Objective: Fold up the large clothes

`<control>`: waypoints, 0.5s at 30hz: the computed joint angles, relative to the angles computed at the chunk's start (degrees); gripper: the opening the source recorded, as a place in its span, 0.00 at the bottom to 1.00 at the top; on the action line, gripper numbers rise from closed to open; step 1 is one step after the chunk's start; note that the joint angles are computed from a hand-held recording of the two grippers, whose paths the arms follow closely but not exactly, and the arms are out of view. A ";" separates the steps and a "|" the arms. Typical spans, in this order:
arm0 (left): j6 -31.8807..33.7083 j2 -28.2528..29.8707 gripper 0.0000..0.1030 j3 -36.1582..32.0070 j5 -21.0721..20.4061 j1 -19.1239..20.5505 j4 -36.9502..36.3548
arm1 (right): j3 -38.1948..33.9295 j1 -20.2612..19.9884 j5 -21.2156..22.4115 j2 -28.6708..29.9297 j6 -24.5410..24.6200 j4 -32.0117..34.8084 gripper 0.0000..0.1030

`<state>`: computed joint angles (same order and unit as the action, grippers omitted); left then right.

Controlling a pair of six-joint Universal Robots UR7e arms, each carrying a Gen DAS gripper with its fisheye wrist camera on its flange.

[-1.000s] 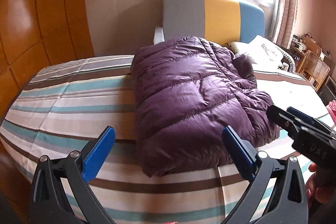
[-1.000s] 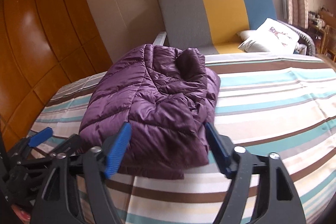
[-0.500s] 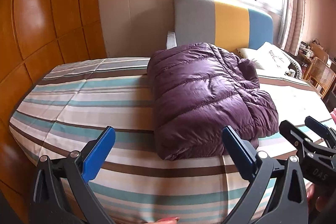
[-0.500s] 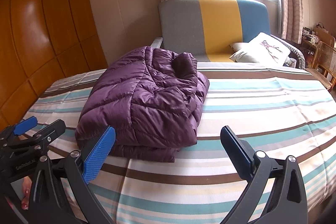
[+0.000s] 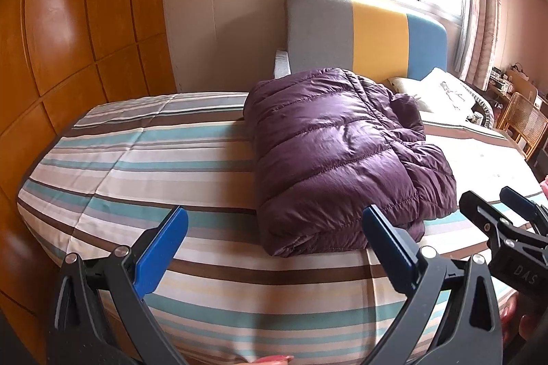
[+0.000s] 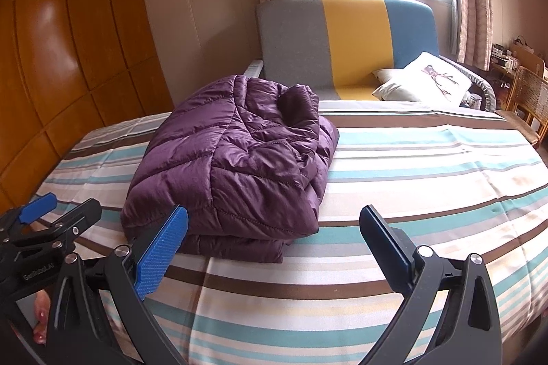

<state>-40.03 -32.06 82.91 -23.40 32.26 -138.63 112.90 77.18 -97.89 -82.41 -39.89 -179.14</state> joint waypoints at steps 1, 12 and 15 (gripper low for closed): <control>-0.17 0.01 0.98 -0.11 -0.08 0.03 0.28 | 0.00 0.07 -0.15 0.12 0.00 -0.26 0.97; 0.05 0.05 0.98 -0.01 0.22 -0.04 -0.23 | -0.33 0.05 -0.47 0.37 0.20 0.42 0.97; 0.61 0.14 0.98 -0.07 0.09 -0.05 -0.50 | -0.27 0.01 -0.39 0.27 0.33 0.43 0.97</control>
